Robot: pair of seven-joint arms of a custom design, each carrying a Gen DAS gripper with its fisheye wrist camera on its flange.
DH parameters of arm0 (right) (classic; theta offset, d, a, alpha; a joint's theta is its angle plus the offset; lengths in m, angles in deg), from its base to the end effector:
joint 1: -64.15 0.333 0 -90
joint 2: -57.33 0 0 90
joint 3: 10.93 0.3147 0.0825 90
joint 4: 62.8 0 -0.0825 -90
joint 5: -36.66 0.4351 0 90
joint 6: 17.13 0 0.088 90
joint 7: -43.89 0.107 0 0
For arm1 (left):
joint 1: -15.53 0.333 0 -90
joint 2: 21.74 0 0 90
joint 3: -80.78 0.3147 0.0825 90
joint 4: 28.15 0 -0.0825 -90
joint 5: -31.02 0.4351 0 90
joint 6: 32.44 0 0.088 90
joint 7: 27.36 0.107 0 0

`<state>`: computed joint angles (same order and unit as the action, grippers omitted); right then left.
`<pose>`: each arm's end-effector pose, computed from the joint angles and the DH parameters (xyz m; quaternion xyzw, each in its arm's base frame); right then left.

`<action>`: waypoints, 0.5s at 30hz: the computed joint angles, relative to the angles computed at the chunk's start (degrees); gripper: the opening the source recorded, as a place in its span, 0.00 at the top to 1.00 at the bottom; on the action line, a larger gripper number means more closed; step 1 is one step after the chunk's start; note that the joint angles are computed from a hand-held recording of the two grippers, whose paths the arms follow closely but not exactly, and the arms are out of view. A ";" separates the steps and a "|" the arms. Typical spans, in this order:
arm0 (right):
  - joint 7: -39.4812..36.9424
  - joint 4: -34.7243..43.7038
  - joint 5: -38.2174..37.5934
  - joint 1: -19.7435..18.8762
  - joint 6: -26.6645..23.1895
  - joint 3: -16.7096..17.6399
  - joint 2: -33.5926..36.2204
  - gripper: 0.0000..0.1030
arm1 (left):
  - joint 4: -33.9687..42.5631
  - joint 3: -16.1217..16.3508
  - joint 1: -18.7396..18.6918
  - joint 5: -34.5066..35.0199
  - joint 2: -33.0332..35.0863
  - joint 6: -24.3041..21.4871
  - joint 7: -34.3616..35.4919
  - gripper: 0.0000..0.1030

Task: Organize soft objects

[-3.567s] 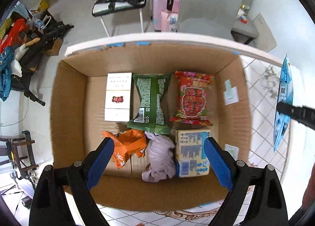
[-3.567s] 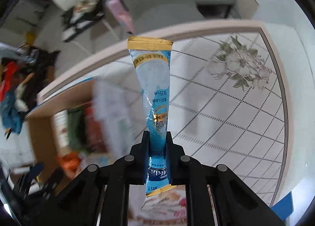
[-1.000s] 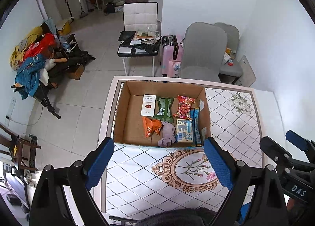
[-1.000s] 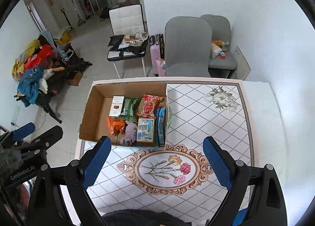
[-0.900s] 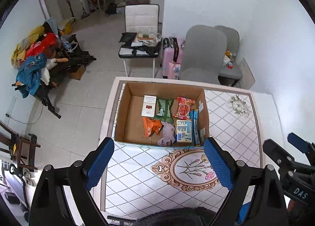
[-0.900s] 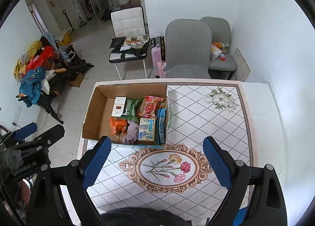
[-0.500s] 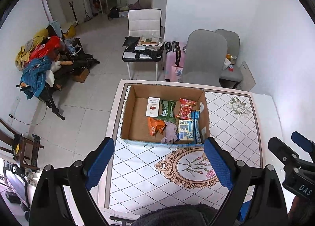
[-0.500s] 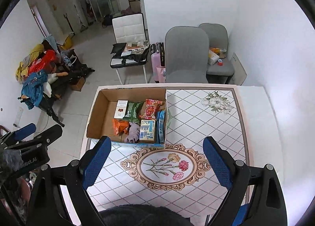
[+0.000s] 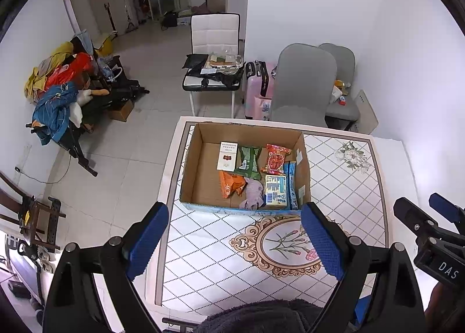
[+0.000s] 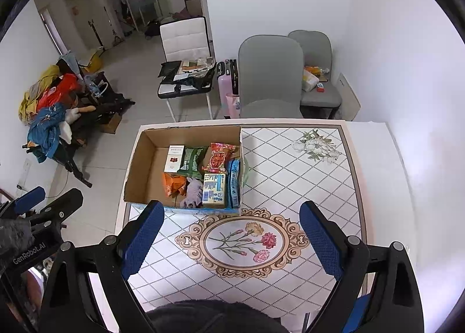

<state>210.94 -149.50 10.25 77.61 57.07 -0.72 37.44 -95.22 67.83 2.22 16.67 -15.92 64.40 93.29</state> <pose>0.4120 0.1461 0.8219 -0.2281 0.9403 -0.2383 0.0839 0.5570 -0.2890 0.7874 -0.2678 0.9311 -0.2401 0.0602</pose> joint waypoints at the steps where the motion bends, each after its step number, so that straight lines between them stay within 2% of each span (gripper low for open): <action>1: -0.09 0.06 -0.09 -0.04 -0.06 -0.01 0.09 0.07 | 0.07 0.01 0.00 0.00 0.09 -0.02 -0.03 0.09; 15: 0.04 1.29 0.09 0.12 -1.85 0.07 1.38 0.07 | -0.50 0.02 -0.05 0.26 -0.13 0.15 0.32 0.09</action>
<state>210.98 -148.21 10.34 77.73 55.22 -0.65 38.82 -95.72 67.85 2.16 16.94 -16.05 64.55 93.61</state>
